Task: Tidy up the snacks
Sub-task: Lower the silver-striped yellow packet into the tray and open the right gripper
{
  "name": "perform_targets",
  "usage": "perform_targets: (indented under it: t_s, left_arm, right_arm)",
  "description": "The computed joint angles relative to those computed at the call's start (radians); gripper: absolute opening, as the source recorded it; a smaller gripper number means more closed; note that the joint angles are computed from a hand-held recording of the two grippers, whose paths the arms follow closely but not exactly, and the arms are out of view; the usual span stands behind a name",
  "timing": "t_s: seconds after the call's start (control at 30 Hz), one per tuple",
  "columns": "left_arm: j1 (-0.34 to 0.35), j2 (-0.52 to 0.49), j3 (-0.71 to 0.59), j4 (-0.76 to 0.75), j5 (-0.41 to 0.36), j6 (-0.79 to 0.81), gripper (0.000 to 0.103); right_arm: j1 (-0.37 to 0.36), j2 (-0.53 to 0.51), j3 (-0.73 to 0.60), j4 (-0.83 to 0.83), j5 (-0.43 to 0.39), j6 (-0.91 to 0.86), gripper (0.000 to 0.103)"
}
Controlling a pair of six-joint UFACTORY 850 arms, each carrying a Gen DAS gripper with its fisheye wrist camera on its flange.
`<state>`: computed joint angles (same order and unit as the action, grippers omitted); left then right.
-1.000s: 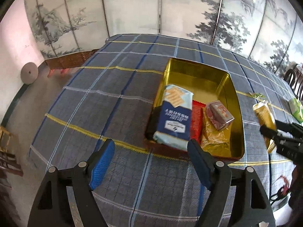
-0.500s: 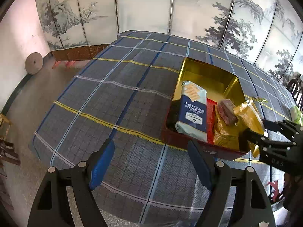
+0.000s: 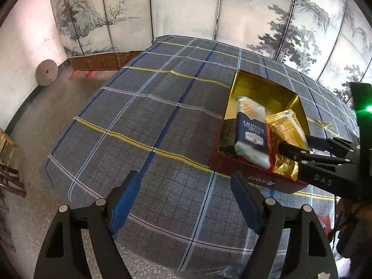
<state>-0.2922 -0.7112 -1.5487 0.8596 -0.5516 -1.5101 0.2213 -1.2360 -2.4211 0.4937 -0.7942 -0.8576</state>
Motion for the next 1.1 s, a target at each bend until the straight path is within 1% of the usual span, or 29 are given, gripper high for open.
perform_targets:
  t_s: [0.13,0.27,0.37,0.5,0.6,0.77,1.1]
  left_arm:
    - [-0.002,0.006,0.005,0.004,-0.004,-0.007,0.077]
    - [-0.001,0.007,0.006,0.003,-0.004,-0.006,0.077]
    - [-0.003,0.007,0.005,-0.003,-0.007,0.003,0.077]
    - [-0.004,0.005,0.001,-0.009,-0.008,0.008,0.077]
    - [-0.006,0.005,0.001,-0.009,-0.006,0.007,0.077]
    - [-0.011,0.001,-0.004,-0.019,-0.007,0.011,0.077]
    - [-0.030,-0.020,-0.043,-0.025,-0.014,0.036,0.078]
  right_arm:
    - [0.000,-0.032,-0.049,0.013,-0.036,0.010,0.061]
    - [-0.003,-0.043,-0.064,0.013,-0.042,0.016,0.061]
    - [-0.006,-0.032,-0.043,0.027,-0.030,-0.004,0.061]
    - [-0.006,-0.037,-0.052,0.024,-0.038,-0.002,0.062]
    - [-0.007,-0.015,-0.013,0.031,-0.021,-0.018,0.062]
    - [-0.012,-0.002,0.005,0.043,-0.022,-0.039,0.062]
    - [-0.042,0.091,0.148,0.132,0.017,-0.157,0.064]
